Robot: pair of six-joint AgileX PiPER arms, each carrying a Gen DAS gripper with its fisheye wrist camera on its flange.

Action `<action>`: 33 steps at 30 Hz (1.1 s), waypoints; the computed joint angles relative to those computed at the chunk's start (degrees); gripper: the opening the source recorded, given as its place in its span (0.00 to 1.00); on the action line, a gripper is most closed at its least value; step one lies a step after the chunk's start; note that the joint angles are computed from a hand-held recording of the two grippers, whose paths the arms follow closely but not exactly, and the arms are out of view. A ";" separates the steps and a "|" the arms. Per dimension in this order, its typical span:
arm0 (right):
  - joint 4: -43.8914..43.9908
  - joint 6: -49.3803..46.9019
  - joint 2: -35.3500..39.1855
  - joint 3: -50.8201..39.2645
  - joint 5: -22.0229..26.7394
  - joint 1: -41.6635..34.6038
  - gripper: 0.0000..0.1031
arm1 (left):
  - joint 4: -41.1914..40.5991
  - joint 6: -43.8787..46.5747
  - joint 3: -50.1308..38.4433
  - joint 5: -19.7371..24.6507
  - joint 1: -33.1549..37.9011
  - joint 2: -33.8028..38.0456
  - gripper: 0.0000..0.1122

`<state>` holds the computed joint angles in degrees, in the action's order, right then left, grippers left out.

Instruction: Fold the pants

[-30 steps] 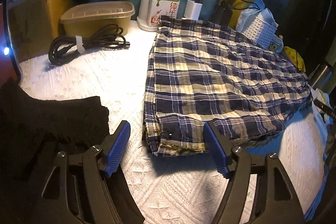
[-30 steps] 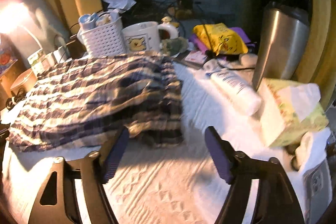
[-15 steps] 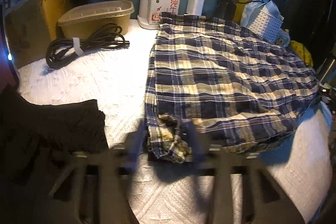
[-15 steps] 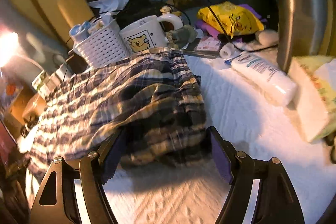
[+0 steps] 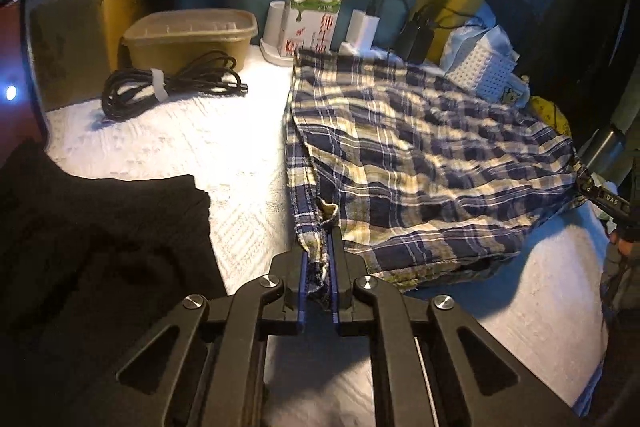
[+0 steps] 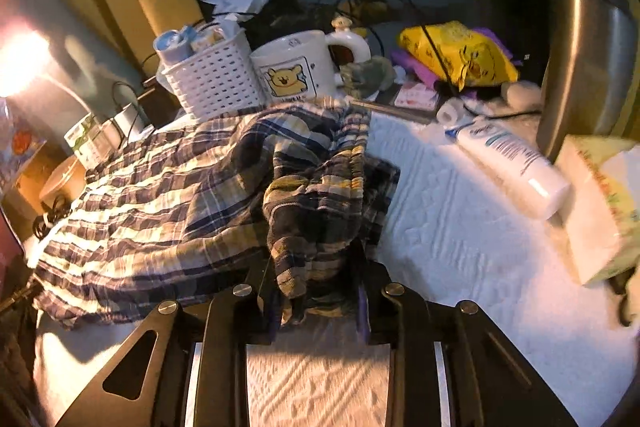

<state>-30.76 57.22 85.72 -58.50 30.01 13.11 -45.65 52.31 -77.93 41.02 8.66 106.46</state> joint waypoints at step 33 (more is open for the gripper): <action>-9.55 21.78 -20.67 18.83 19.27 23.30 0.27 | -1.51 12.09 23.85 2.72 10.87 -16.27 0.07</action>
<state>-40.31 79.00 65.05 -39.67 49.28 36.42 -47.16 64.41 -54.08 43.74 19.53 90.19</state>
